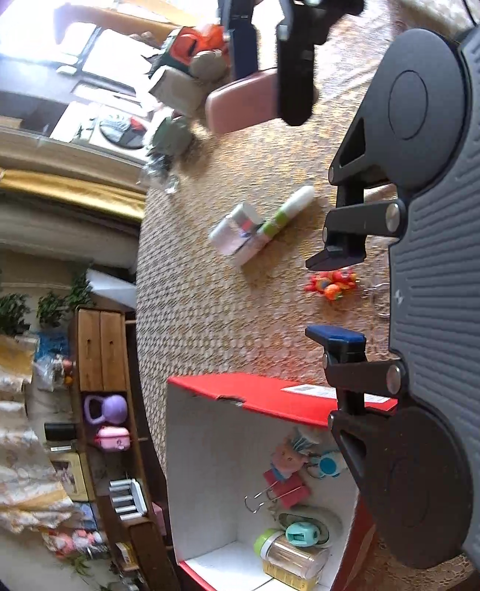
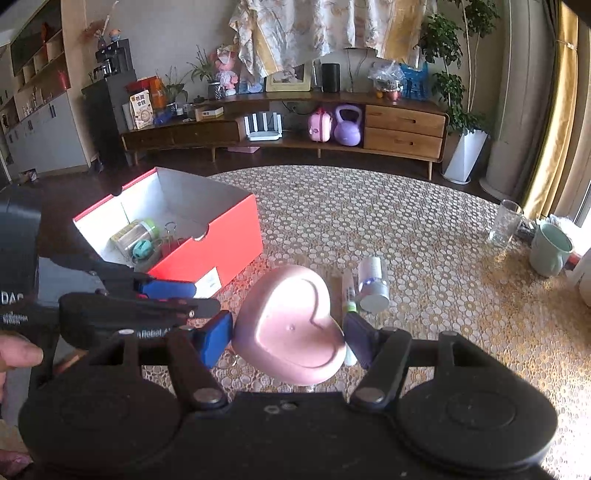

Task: Organize rigid objects
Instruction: 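Carry the heart box and dragon keychain over the shoebox with both tools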

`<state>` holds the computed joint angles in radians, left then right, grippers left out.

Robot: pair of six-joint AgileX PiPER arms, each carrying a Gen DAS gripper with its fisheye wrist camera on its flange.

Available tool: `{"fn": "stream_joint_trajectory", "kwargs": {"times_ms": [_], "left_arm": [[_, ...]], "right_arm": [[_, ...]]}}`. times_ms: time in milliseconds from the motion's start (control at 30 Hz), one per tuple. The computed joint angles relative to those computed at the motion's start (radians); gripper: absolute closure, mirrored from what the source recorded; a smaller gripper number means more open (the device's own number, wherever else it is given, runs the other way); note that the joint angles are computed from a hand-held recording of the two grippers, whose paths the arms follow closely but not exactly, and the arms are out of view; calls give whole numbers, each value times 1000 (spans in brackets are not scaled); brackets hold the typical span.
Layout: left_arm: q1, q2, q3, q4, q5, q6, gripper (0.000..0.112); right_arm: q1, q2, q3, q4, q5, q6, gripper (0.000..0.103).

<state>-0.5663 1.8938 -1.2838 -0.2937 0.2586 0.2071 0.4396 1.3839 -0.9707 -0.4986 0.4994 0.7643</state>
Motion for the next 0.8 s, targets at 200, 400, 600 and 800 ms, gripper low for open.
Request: {"fn": "stream_joint_trajectory", "kwargs": {"times_ms": [200,400,600,800], "left_arm": [[-28,63,-11,-13,-14,35,80],[-29,149,-60,-65,-9,65,49],[-48,232,-128,60,-15,-34,47],[-54,280,-171,183,-16,-138,48]], "right_arm": [[-2,-17,49,-7,-17,37,37],[-29,-22,97,32,-54,18,37],[-68,-21,131,101,-95,-38,37],[-93,-27,155,146,-118,-84,37]]}}
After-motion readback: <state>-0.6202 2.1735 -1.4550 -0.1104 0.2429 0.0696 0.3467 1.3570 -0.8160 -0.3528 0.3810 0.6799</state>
